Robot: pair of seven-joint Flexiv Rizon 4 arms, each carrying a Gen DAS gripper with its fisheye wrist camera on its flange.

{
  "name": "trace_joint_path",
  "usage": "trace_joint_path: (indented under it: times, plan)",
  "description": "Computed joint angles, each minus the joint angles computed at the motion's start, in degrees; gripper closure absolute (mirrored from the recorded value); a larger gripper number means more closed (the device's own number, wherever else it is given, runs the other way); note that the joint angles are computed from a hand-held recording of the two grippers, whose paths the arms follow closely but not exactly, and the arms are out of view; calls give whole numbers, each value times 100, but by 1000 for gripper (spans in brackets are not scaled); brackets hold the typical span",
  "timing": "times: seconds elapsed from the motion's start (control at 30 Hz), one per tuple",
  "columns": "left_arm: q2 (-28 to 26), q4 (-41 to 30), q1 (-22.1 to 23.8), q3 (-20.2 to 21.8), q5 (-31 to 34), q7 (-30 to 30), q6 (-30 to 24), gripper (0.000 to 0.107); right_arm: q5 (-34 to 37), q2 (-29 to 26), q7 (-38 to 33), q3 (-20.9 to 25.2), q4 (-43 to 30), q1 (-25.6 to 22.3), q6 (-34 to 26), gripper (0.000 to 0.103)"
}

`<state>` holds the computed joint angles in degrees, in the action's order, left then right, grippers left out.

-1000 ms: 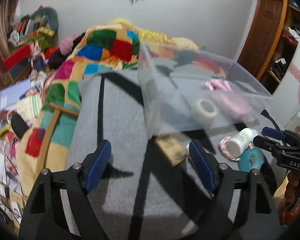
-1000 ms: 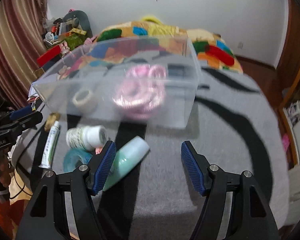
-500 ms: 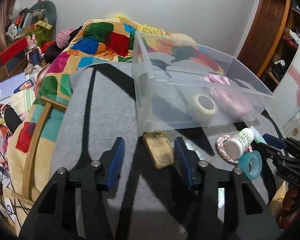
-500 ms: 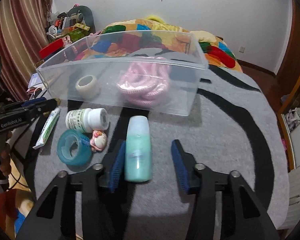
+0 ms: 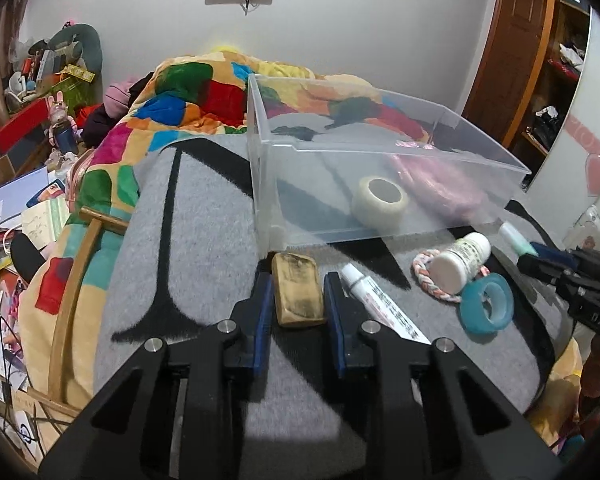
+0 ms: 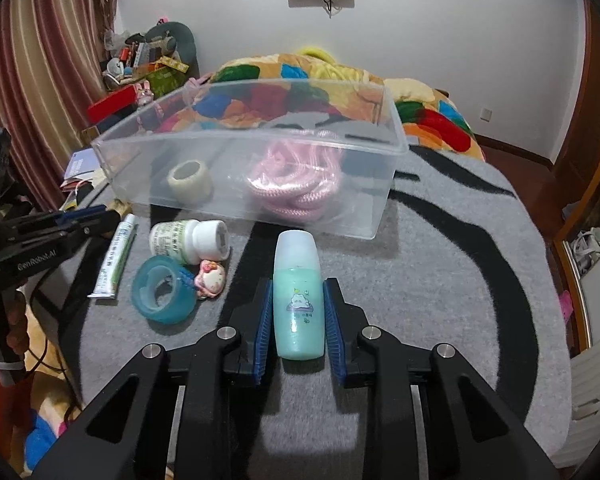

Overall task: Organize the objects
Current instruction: 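Grasp the wooden block with the left gripper while the right gripper lifts the lotion bottle, then lower the wooden block into the box with the left gripper while the right releases the lotion bottle inside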

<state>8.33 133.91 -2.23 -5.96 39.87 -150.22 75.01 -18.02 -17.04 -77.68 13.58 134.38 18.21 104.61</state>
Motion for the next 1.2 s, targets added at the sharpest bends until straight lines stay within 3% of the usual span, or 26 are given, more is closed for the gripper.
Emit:
trace_joint_path:
  times: [0.13, 0.47, 0.57, 0.63, 0.73, 0.93, 1.03, 1.1, 1.2]
  plan:
    - [242, 67, 12, -74, 54, -52, -20, 82, -44, 144, 19, 130, 14, -158, 201, 80]
    - [836, -143, 485, -523, 168, -96, 186, 82, 428, 253, -1, -445, -394, 488, 377, 80]
    - [813, -284, 664, -614, 177, -70, 309, 82, 528, 220, -31, -541, -555, 643, 370, 80]
    - [782, -364, 761, -674, 190, -83, 350, 82, 380, 111, 64, -299, -749, 409, 303, 80]
    - [625, -556, 890, -736, 261, -129, 310, 82, 362, 1, 148, -338, -982, 510, 209, 80]
    - [-91, -852, 597, -212, -245, 412, 351, 82, 57, -387, 368, 126, -1600, 145, -284, 80]
    - [-382, -1072, 426, -19, -347, 609, 164, 82, -59, -554, 378, 80, -1881, 230, -735, 80]
    - [-625, -1118, 272, 189, -847, 1118, 157, 82, -100, -637, 334, 18, -2003, 319, -1016, 80]
    - [-900, -1164, 72, 401, -1440, 1698, 104, 82, 0, -845, 74, 371, -2272, 98, -1515, 80]
